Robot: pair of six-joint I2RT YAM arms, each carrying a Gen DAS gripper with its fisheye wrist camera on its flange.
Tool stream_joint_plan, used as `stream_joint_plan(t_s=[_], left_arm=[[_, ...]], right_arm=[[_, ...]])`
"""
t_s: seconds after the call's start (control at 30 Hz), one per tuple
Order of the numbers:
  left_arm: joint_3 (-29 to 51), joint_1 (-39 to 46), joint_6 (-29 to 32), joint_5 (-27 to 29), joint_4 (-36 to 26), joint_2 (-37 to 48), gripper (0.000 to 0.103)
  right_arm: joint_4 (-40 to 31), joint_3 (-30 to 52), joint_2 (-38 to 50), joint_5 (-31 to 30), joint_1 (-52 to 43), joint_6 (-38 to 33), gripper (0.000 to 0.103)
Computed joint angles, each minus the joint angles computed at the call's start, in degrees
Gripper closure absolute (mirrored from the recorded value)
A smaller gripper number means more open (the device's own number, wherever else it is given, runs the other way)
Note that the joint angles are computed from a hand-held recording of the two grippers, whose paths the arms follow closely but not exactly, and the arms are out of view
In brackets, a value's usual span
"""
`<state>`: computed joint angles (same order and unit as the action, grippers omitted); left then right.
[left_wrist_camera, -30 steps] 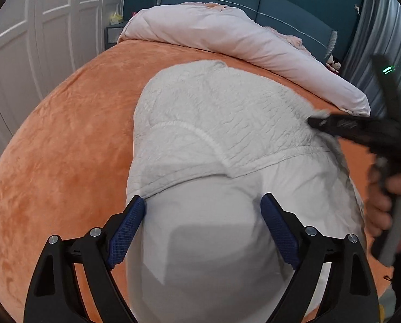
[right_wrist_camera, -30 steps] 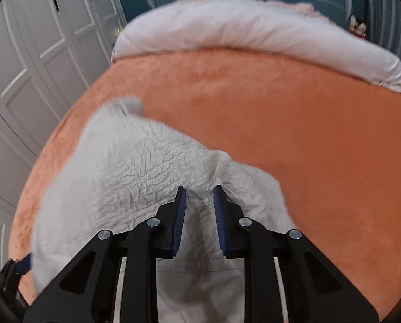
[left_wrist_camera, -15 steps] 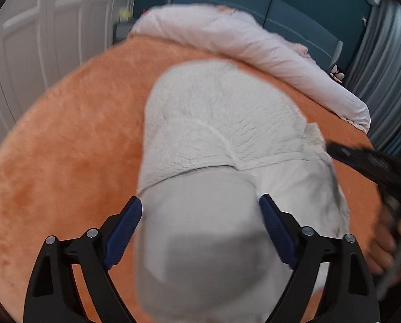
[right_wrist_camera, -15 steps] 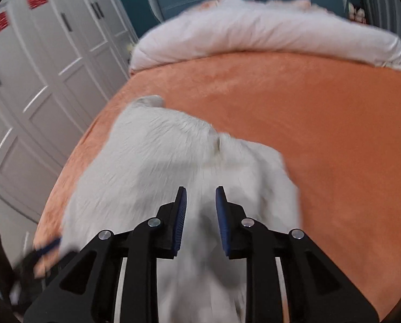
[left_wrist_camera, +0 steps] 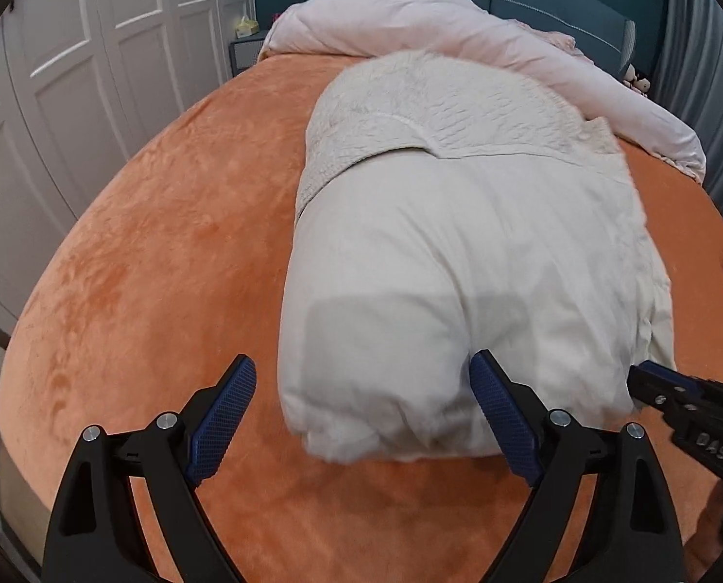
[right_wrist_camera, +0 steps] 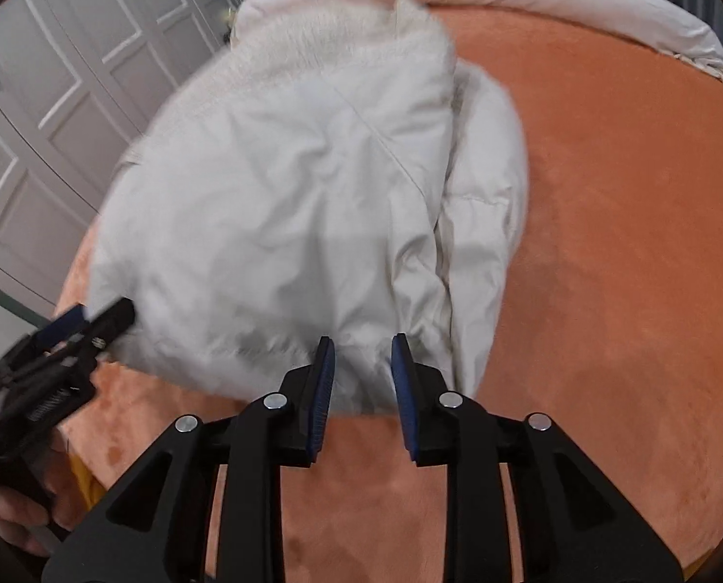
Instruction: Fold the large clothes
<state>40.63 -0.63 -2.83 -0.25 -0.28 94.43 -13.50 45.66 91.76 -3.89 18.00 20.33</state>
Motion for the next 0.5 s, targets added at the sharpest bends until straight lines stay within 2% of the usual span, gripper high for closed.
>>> stream_joint_plan(t_s=[0.1, 0.2, 0.33, 0.4, 0.5], left_arm=[[-2.2, -2.2, -1.1, -2.4, -1.5, -4.2, 0.016], [-4.6, -4.4, -3.5, -4.6, -2.3, -7.0, 0.016], [-8.9, -6.5, -5.7, -5.9, -0.7, -10.5, 0.016], [-11.5, -8.6, -6.6, -8.1, 0.7, -11.9, 0.016], [-13.9, -11.3, -7.8, -10.4, 1.5, -12.3, 0.016]], right_arm=[[-1.4, -4.6, -9.4, 4.1, 2.6, 1.2, 0.062], [-3.9, -7.9, -15.9, 10.4, 6.9, 3.0, 0.058], [-5.5, -12.6, -22.6, 18.2, 11.4, 5.4, 0.041], [-5.6, -14.3, -23.6, 21.0, 13.2, 6.6, 0.04], [-5.8, -16.7, -24.0, 22.0, 13.2, 8.4, 0.038]])
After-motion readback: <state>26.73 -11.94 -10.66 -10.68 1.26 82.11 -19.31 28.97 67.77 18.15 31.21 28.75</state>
